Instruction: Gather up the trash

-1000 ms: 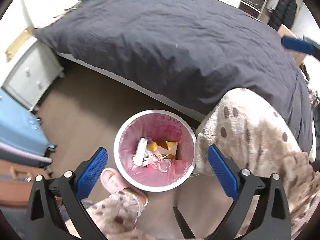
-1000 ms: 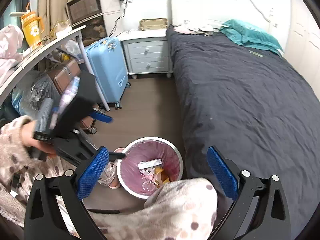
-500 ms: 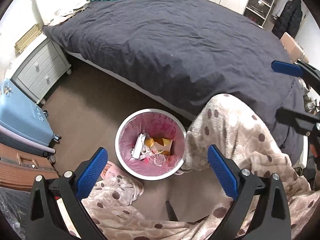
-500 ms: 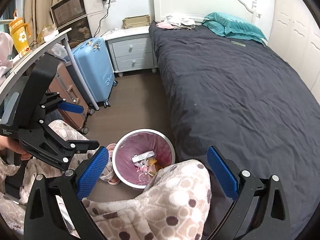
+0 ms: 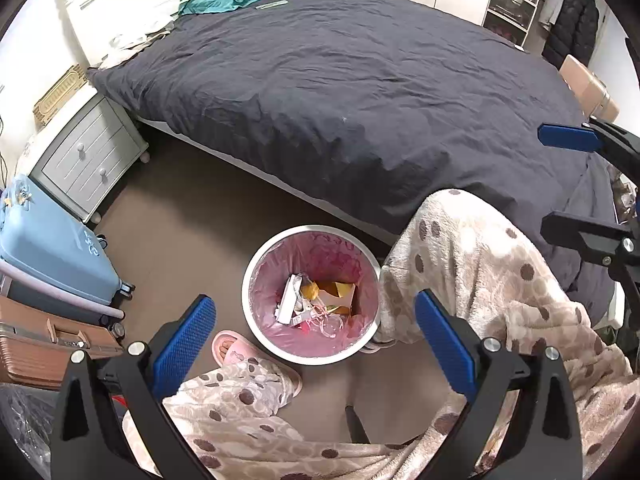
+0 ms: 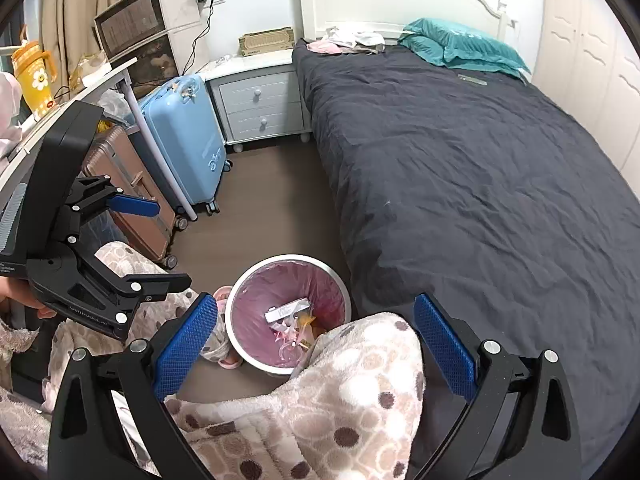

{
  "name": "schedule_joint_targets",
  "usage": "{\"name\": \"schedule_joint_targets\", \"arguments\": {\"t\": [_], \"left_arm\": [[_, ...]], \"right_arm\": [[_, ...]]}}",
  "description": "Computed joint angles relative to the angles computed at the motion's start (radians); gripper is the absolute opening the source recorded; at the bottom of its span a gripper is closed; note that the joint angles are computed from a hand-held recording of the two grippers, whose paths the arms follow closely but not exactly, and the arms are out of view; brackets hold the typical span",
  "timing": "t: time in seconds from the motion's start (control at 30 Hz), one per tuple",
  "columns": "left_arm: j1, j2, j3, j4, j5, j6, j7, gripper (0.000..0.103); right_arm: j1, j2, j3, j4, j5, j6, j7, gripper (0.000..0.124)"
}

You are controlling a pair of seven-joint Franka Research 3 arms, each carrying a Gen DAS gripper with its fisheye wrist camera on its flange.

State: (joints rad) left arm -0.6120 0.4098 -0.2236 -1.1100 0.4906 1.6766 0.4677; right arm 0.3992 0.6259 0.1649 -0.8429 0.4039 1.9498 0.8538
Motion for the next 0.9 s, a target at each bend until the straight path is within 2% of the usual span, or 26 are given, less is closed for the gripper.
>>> {"name": "schedule_joint_targets", "arguments": {"t": [0.07,0.2,0.23,0.37,0.67,0.8,0.9], "left_arm": [[-0.003,0.002,0.002,0.001,0.008,0.001,-0.002,0.098],[-0.041,0.053,0.018,0.086,0.056,-0.080,0.010,0.098],[-0.040,0.053,0.019,0.086,0.053,-0.074,0.013,0.098],[-0.012,-0.001,0.012,-0.011,0.029,0.029,-0.033,0.098],[-0.020,-0.003,0.010,-0.026,0.074,0.060,-0.050,0.098],[-0.009,-0.052,0.015,-0.100,0.092,0.115,-0.156,0.098],[0.004,-0.066,0.006,-0.118,0.096,0.122,-0.174,0.098]], "right_arm": [[0.002,-0.005,0.000,-0.010,-0.002,0.006,-0.005,0.096],[0.004,-0.003,-0.002,-0.009,-0.007,0.001,-0.007,0.096],[0.004,-0.003,-0.002,-0.010,-0.007,0.000,-0.007,0.096],[0.004,-0.005,-0.003,-0.016,-0.010,0.002,-0.006,0.096],[0.007,0.010,-0.005,0.006,-0.017,-0.006,0.008,0.096],[0.002,0.009,0.000,0.000,-0.007,-0.008,0.002,0.096],[0.003,0.007,-0.001,-0.006,-0.007,-0.007,0.002,0.096]]}}
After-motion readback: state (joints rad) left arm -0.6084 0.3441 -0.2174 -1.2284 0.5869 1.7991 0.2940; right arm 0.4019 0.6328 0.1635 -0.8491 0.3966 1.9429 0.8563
